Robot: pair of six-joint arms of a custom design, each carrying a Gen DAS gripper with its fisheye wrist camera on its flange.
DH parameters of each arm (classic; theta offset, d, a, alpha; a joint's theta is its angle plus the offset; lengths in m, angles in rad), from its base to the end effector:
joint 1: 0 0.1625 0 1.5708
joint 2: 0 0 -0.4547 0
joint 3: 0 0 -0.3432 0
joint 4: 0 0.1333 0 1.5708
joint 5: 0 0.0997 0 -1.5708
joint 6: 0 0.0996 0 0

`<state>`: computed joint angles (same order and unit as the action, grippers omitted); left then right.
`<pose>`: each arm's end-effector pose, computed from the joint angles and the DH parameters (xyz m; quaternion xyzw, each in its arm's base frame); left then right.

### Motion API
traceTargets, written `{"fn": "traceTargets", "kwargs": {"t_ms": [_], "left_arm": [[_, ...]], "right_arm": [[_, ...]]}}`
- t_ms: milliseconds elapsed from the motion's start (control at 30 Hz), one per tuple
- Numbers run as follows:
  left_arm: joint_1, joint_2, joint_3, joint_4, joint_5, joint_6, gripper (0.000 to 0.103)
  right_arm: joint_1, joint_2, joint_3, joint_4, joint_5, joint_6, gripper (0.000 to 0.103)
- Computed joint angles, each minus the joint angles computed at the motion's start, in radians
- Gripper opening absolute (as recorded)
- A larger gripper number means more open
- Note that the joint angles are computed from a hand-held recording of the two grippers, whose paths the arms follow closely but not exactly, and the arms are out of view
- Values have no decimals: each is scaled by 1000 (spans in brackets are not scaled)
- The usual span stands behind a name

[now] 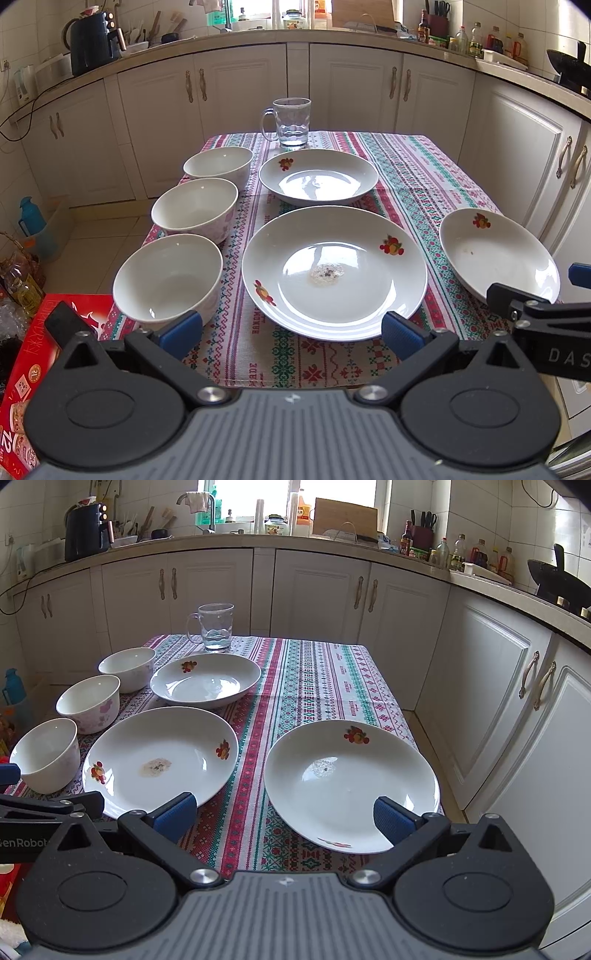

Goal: Organize plates and bowls

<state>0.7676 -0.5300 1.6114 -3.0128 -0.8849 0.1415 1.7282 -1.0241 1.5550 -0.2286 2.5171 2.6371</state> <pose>-0.3487 -0.6094 0.0525 0.3678 0.8525 -0.2672 0.2580 0.1394 -0.5431 0.2646 -0.0224 -0.7659 0.4562 0.4526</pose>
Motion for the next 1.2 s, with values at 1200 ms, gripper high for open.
{"fn": "traceTargets", "kwargs": {"t_ms": [1200], "left_arm": [[15,33,-71,0,-40,114,102]], "right_arm": [[-35,-49,24,-11,-40,-62,103]]}}
